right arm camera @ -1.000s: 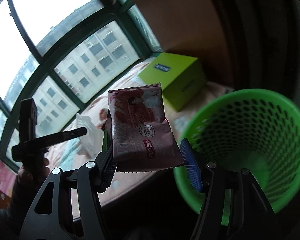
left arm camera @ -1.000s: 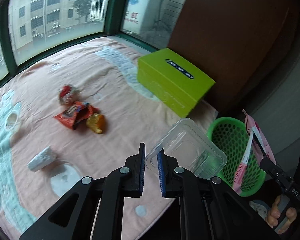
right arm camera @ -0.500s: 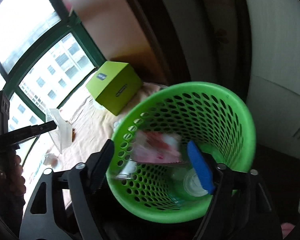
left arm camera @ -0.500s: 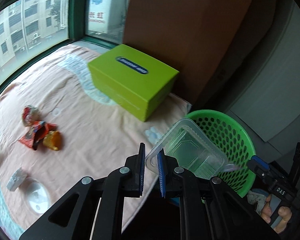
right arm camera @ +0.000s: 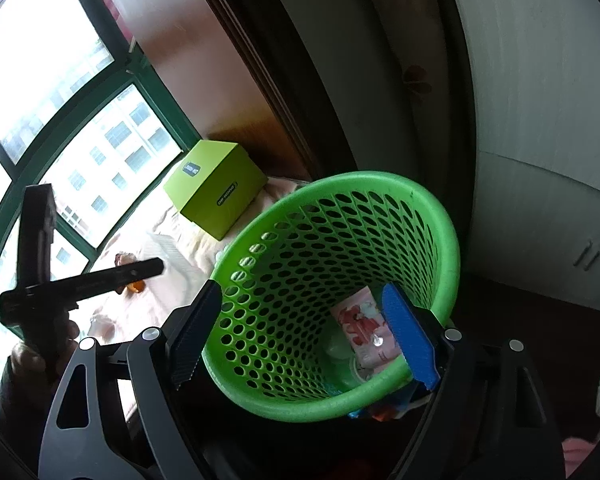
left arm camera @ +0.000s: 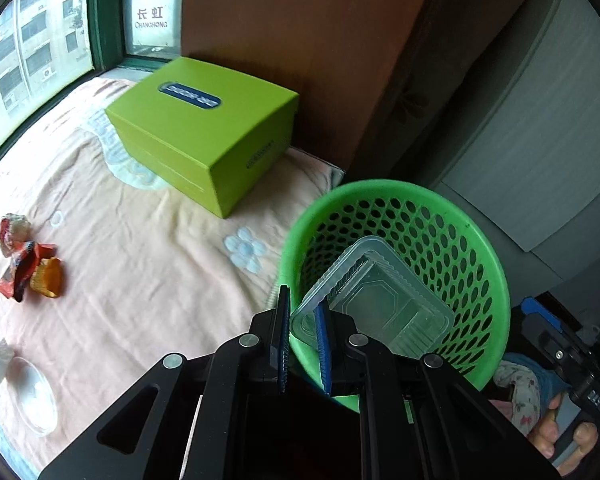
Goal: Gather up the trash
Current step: 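Carry the pink packet into the green basket and open the right tool, then move both tools back over the bed toward the foam block and lid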
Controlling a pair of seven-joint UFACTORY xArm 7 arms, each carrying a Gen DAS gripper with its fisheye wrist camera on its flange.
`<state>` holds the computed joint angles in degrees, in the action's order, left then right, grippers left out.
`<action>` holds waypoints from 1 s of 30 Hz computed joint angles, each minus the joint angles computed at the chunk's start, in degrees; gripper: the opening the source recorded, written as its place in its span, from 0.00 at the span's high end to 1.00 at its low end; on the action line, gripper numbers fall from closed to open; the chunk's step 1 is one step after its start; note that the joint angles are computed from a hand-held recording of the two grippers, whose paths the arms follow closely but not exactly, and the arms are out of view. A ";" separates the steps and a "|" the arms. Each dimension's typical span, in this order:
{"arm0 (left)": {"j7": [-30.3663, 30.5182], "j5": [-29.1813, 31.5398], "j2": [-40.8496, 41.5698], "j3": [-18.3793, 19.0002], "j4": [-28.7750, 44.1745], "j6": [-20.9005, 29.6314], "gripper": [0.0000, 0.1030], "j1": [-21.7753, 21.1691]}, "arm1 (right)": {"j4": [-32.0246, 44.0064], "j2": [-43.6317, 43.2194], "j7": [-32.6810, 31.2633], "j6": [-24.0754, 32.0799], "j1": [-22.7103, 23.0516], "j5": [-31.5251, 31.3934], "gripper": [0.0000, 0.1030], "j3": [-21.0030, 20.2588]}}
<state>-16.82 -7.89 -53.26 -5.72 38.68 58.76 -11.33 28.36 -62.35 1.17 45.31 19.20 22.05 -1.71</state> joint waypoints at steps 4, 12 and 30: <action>-0.90 -1.44 1.96 -0.44 0.39 -0.76 0.82 -1.01 | -0.09 -0.24 0.25 0.13 0.26 0.29 0.20 -0.15; -1.40 -1.69 1.45 -1.03 -0.64 -1.00 0.61 -2.49 | -0.38 -1.14 0.60 0.67 0.48 0.51 0.20 0.05; -0.04 2.99 -10.57 2.38 -4.24 5.64 0.46 3.58 | 1.37 0.87 1.85 -0.77 4.58 1.59 0.19 2.87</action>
